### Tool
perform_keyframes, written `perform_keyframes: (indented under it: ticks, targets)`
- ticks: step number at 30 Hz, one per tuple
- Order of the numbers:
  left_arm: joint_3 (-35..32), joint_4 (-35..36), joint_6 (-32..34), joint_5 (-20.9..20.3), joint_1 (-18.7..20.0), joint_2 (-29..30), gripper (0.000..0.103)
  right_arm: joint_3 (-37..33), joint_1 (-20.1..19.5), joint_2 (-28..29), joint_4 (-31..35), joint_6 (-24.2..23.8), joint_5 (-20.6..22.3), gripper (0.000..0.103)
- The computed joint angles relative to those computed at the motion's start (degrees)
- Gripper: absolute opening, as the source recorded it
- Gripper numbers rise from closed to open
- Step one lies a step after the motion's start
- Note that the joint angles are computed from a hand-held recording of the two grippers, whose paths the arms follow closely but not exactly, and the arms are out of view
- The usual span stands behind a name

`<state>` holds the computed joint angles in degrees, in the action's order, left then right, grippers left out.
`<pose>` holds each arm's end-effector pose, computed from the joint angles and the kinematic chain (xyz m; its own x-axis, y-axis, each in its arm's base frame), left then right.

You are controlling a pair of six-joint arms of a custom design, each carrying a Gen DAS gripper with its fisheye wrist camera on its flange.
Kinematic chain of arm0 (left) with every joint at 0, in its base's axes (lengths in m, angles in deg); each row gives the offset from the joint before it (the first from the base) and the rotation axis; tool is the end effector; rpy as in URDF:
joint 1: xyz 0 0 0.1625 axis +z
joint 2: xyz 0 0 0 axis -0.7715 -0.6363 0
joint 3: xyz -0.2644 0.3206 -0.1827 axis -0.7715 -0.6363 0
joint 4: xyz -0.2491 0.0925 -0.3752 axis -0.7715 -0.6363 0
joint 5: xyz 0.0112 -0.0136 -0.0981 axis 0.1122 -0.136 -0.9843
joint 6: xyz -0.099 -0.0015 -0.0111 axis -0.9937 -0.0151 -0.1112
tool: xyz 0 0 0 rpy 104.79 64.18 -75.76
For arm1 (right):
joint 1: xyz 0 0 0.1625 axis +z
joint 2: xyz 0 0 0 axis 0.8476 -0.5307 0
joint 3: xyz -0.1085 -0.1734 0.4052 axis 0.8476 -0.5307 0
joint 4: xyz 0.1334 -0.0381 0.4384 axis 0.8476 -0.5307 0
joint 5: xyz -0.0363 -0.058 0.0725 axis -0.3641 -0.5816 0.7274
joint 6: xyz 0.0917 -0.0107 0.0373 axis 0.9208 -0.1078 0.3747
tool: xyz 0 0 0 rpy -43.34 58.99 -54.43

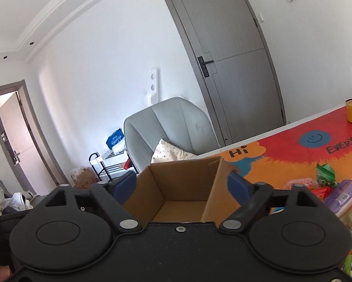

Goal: Organize snacks
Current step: 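Release the pink bun bag into the box with the right gripper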

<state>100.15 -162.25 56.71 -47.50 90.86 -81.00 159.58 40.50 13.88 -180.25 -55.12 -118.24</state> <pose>-0.1716 -0.4503 0.1717 -0.7392 -0.4441 -0.5063 0.3667 0.3651 -0.8557 0.2171 -0.4965 0.0966 -0.8398 -0.4492 0.3050 -0.5042 0.4367 -0.7450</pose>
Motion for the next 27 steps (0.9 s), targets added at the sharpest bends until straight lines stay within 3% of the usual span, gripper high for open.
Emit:
perform_keyframes:
  ticks: [4, 8, 12, 21, 27]
  targets:
    - [1.24, 2.35, -4.31, 1.14, -1.26, -0.31, 0.092, 1.44, -0.1, -0.54, -1.92, -0.7, -1.06, 0.103]
    - [2.57, 4.03, -7.52, 1.75, -2.53, -0.45, 0.094, 2.85, -0.58, -1.48, -2.44, -0.08, -1.38, 0.103]
    - [4.28, 9.99, -14.7, 0.61, -3.79, -1.99, 0.095, 4.84, -1.28, -1.9, -6.33, 0.08, -2.22, 0.103]
    - [4.81, 4.85, -11.64, -1.57, -6.67, 0.69, 0.095, 8.14, -2.48, -3.1, -14.14, -2.74, -5.31, 0.103]
    - [5.56, 10.8, -16.21, -2.93, -8.44, 0.86, 0.095, 10.14, -3.06, -4.86, -15.97, -4.92, -7.77, 0.103]
